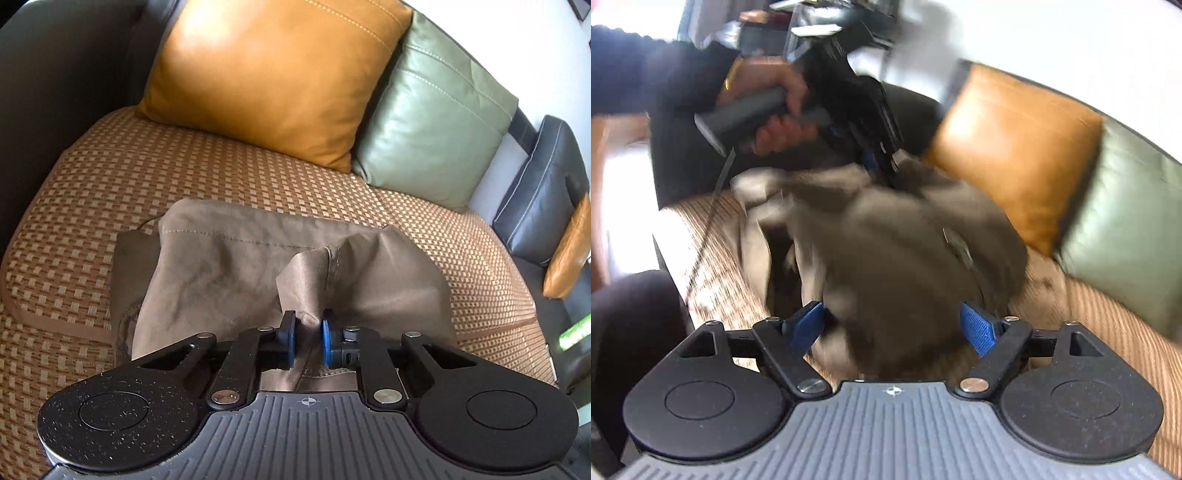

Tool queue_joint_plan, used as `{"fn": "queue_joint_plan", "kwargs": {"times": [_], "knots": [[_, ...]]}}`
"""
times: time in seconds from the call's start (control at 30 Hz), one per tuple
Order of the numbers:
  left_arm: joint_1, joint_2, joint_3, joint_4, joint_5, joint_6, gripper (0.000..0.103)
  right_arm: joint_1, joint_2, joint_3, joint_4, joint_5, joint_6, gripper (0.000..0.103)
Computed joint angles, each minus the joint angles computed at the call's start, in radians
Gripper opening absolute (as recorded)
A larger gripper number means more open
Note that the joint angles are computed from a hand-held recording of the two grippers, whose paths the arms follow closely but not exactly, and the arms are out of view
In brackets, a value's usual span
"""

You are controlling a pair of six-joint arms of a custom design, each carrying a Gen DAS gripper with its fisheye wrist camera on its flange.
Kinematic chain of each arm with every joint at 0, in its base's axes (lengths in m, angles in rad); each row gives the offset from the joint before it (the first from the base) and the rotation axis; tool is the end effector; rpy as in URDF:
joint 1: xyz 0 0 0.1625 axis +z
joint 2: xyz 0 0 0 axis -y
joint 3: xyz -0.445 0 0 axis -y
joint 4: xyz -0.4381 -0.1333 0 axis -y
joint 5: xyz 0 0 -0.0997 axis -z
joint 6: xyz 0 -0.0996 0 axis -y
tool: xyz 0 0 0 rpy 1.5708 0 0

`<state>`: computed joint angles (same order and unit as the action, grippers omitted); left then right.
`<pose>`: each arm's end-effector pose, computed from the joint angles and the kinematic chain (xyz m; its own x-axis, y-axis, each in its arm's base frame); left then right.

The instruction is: Fold clothes

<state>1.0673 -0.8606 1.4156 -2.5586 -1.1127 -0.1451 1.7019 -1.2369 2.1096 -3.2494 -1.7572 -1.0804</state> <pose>-0.2260 -0.7779 0.2298 -0.9292 0.1525 -0.3366 0.3069 0.8259 -0.4731 0.1880 -0.5472 0.2515 -0.3872 -0.6037 0.6969 -0.9175 0.3269 -0.2266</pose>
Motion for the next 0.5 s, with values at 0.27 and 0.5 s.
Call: {"fn": "queue_joint_plan", "kwargs": {"times": [0.27, 0.5], "knots": [[-0.001, -0.008, -0.006, 0.01, 0.004, 0.001, 0.011, -0.024, 0.069, 0.022, -0.044, 0.023, 0.356, 0.089], [-0.004, -0.008, -0.007, -0.015, 0.047, -0.038, 0.01, -0.015, 0.199, -0.078, -0.161, -0.004, 0.478, 0.082]]}}
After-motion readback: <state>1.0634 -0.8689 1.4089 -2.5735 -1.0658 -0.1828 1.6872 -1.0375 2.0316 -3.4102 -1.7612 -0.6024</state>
